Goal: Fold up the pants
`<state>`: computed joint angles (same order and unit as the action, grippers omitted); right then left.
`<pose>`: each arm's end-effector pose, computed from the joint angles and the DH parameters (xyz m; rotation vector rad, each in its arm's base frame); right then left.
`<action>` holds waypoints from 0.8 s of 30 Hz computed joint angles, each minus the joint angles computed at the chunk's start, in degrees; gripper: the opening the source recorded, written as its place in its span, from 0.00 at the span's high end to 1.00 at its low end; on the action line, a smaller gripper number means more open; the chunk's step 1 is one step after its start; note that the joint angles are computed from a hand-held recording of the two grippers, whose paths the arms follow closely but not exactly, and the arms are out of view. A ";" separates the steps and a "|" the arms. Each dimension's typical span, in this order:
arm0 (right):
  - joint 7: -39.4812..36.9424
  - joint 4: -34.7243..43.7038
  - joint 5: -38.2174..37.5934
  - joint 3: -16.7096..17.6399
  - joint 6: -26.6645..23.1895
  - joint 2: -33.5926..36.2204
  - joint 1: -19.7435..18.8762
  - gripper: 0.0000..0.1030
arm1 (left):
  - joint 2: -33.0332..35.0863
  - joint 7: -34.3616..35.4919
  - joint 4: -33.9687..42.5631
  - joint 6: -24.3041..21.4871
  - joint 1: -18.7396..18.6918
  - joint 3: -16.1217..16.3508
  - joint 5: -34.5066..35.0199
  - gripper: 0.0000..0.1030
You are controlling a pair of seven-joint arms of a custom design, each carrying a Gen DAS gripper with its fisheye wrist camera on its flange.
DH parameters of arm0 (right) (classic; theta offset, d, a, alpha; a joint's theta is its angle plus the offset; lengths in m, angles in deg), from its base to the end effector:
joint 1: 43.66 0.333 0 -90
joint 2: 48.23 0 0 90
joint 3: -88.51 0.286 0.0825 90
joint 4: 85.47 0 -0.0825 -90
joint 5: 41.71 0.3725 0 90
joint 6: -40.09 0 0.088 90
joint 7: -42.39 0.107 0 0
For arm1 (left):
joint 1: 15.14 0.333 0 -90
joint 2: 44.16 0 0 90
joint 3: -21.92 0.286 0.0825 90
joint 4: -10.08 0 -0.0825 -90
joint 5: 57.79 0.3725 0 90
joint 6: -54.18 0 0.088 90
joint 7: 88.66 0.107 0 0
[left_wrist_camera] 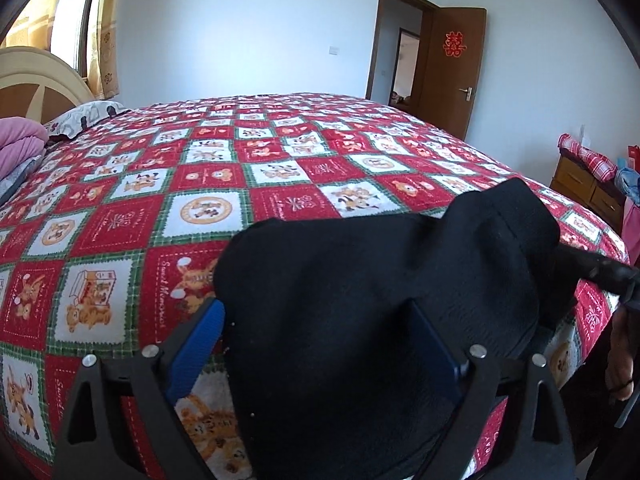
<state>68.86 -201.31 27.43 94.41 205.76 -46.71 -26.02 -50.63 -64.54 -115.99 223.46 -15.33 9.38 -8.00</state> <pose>0.5537 0.1808 0.4797 -1.8170 1.1397 -0.3814 0.5165 -0.1720 0.4888 -1.7845 1.5695 -0.9292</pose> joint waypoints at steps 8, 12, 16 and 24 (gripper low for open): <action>8.73 -2.66 -9.62 -1.61 -4.49 -3.28 -0.57 0.90 | -0.62 -3.45 -0.65 0.60 1.19 -0.16 3.41 0.06; 19.49 -2.42 -19.95 -2.35 -6.82 -3.07 -1.22 0.90 | -0.67 -1.90 -1.28 0.83 1.09 0.27 1.76 0.05; 33.02 0.21 -37.33 -2.75 -13.71 0.07 -2.44 0.90 | -0.44 -0.56 -1.58 0.60 1.06 0.34 0.41 0.03; 29.40 1.99 -24.29 -3.06 -15.36 0.16 -5.01 0.52 | -0.62 -1.90 -1.93 0.86 1.59 0.10 1.51 0.03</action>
